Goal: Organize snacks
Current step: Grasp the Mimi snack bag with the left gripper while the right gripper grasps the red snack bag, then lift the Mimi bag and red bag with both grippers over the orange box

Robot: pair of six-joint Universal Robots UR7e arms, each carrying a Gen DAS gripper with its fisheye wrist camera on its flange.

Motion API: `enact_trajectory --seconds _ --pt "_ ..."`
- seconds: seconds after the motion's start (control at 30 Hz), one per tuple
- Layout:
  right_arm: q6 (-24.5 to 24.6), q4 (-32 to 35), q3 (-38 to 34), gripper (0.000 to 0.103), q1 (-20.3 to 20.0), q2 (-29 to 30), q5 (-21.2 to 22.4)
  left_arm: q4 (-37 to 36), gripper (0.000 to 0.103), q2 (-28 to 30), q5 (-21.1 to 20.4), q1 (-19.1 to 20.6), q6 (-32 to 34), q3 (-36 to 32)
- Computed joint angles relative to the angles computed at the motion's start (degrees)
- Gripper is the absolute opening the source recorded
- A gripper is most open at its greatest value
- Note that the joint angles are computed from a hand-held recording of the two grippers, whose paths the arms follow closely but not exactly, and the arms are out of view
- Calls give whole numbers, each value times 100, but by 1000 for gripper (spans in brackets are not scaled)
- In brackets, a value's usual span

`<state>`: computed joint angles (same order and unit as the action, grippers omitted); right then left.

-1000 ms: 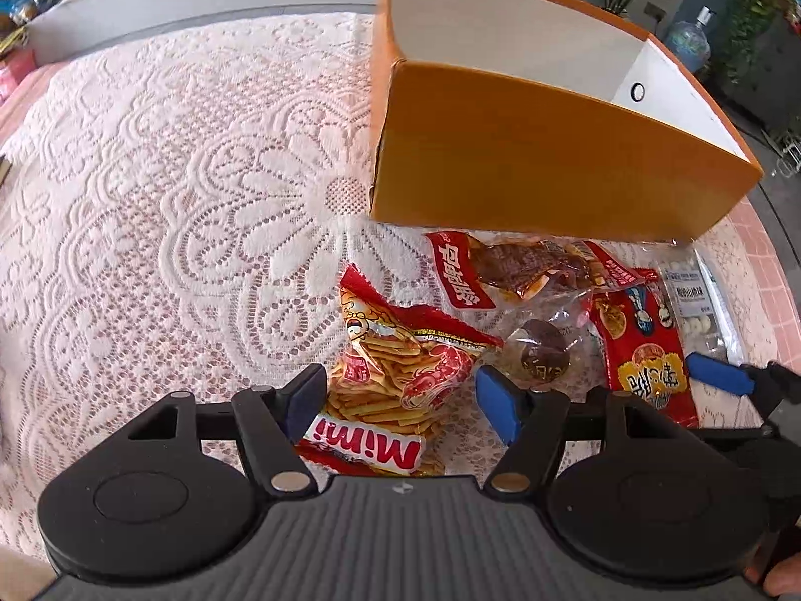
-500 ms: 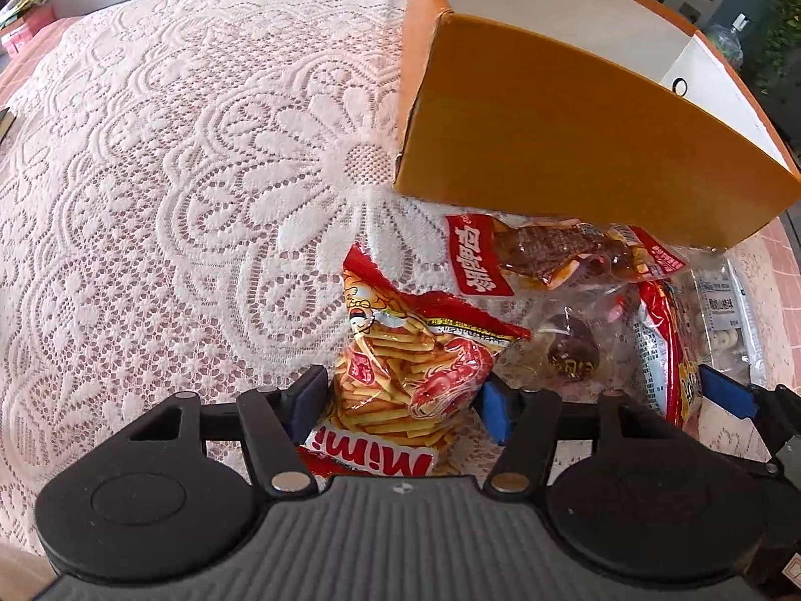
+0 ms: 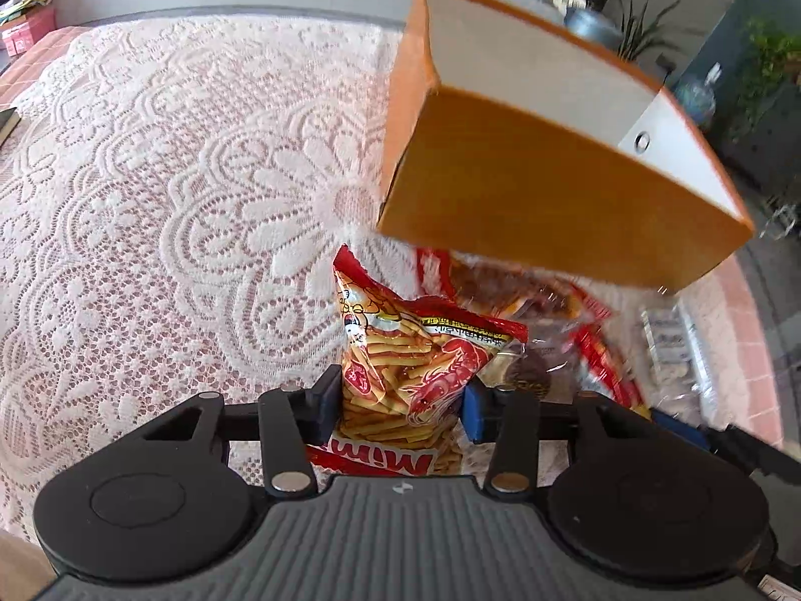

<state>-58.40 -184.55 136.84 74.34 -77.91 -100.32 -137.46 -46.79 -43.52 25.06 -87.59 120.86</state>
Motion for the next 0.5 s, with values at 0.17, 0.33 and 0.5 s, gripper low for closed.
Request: enact_trajectory --seconds 0.17,0.33,0.5 --pt "119 154 81 60 -101 -241 153 -419 51 -63 90 -176 -69 222" --pt "120 333 201 58 -202 -518 247 -367 50 -118 200 -350 -224 280" --pt "-34 300 317 55 -333 -764 377 -353 49 -130 206 -491 -273 303"
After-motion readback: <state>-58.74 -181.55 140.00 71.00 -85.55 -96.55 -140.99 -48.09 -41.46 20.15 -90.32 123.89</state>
